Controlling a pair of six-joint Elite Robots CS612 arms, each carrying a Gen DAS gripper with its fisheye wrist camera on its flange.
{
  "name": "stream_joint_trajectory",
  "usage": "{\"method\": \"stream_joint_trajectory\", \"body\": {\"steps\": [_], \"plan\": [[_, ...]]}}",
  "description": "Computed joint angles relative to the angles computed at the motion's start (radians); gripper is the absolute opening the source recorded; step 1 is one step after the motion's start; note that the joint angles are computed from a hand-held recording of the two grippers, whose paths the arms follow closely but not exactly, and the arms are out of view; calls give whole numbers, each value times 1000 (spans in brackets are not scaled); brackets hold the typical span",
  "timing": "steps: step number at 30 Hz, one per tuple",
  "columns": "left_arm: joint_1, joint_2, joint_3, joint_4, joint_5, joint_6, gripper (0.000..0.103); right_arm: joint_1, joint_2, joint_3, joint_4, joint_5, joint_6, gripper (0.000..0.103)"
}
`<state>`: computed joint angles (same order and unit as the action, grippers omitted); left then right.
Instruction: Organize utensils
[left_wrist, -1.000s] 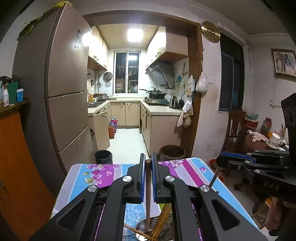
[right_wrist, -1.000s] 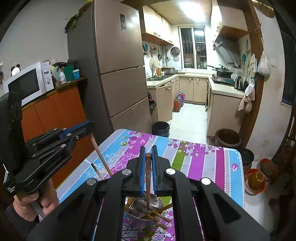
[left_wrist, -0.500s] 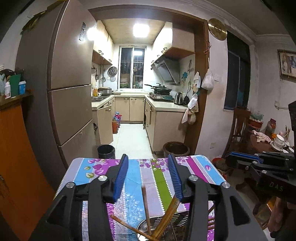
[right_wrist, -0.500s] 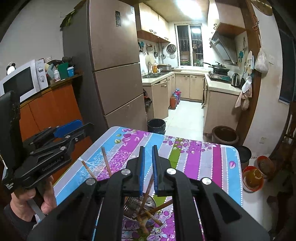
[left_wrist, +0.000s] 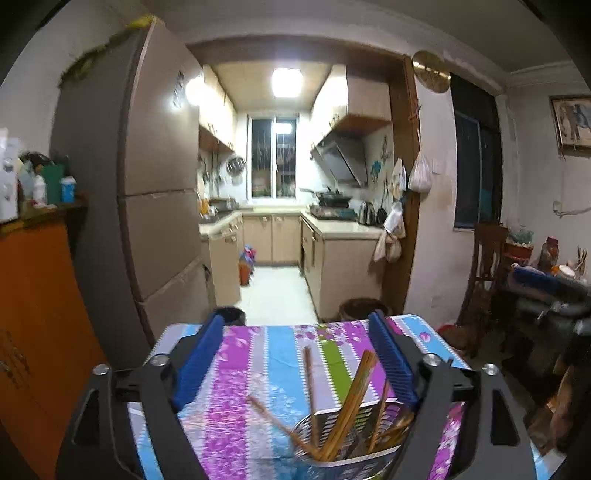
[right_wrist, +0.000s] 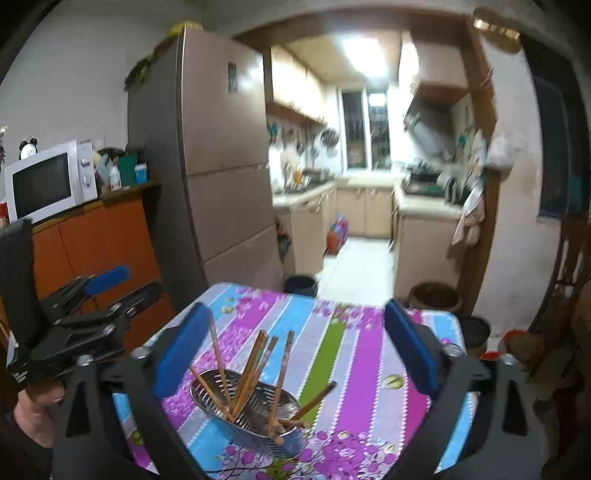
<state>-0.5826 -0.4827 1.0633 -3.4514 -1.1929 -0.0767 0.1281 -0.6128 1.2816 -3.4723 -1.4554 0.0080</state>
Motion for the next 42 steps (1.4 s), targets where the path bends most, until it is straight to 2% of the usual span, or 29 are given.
{"method": "stream_joint_trajectory", "body": {"steps": [2,8,14,16,18,20,23,25,31,42], "plan": [[-11,-19,76,-103,54,29,98,2,-8,40,-78,-30,-1,97],[-35,-71,274,-339,132,20,98,22,-31,183,-309,-124,-25,97],[-65,-109,433,-508,197,-44,98,43,-47,317,-451,-185,5,97],[-87,-117,490,-566,227,-32,98,61,-42,354,-507,-241,13,98],[-102,-125,538,-597,224,-34,98,86,-31,385,-562,-334,27,98],[-122,-118,579,-662,224,-40,98,94,-28,421,-595,-335,45,98],[-144,-110,621,-703,219,-24,98,112,-19,467,-613,-350,53,98],[-159,-109,656,-707,206,-50,98,123,-14,490,-617,-349,62,98],[-202,-97,719,-730,206,-44,98,154,5,535,-672,-407,60,98],[-234,-92,763,-737,250,-53,98,179,8,586,-703,-442,63,98]]}}
